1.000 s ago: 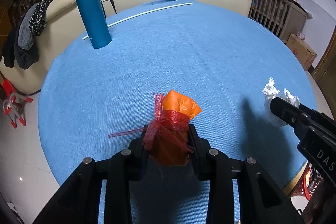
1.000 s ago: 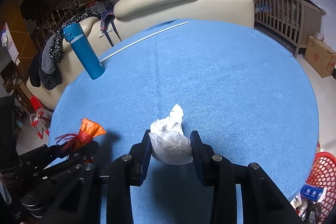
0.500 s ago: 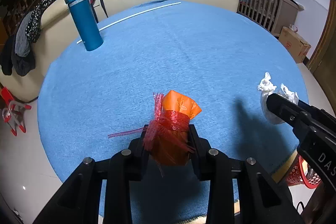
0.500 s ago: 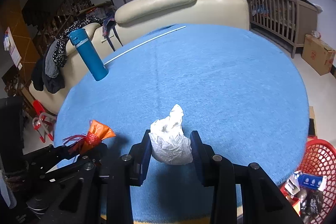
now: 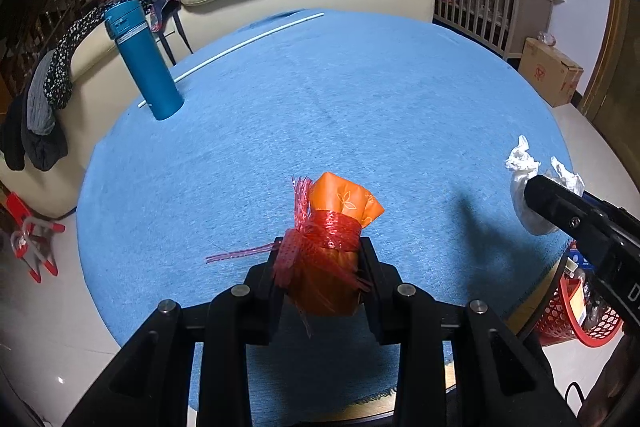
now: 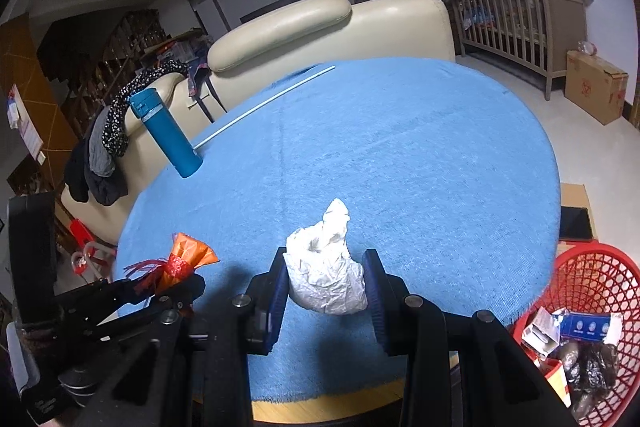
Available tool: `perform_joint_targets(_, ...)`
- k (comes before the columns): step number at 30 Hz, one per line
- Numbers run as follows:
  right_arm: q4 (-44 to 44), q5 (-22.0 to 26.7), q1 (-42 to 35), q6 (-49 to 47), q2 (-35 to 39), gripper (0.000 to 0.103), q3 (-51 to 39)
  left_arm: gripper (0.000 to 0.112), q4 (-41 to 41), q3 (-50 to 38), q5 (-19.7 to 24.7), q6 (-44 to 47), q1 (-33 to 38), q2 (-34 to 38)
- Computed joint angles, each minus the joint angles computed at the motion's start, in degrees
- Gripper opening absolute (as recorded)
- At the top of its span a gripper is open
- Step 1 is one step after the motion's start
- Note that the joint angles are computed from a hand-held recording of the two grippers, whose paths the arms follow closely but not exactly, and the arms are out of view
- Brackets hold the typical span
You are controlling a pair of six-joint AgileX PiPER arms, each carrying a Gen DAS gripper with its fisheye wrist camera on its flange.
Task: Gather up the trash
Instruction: 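Lift the orange bag and tissue ball and carry them over the red mesh basket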
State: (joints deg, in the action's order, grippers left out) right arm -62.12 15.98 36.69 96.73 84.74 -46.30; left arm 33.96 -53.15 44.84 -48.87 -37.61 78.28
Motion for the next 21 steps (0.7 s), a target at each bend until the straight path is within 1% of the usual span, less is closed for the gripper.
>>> perform_joint_targets(6, -5.5, -1.0, -1.3, 6.5, -3.3, 0.038, 4.3, 0.036, 0.8, -1.3, 1.1, -0.9, -2.8, 2.0)
perform_joint_targets(11, -8.0, -1.1, -2.6, 9.4, -6.7, 0.038, 7.5, 0.036, 1.5, -3.1, 2.5, -1.7, -5.6, 3.8)
perform_joint_targets(17, -7.8, -2.6, -5.9, 8.9, -10.5, 0.038, 10.9, 0.036, 2.0, -5.8, 4.0, -2.1, -8.7, 6.1)
perform_joint_targets(21, -5.3, -2.7, -8.1, 5.8, -14.0, 0.038, 13.2, 0.036, 2.0, -7.8, 4.6, -1.7, -10.3, 7.8)
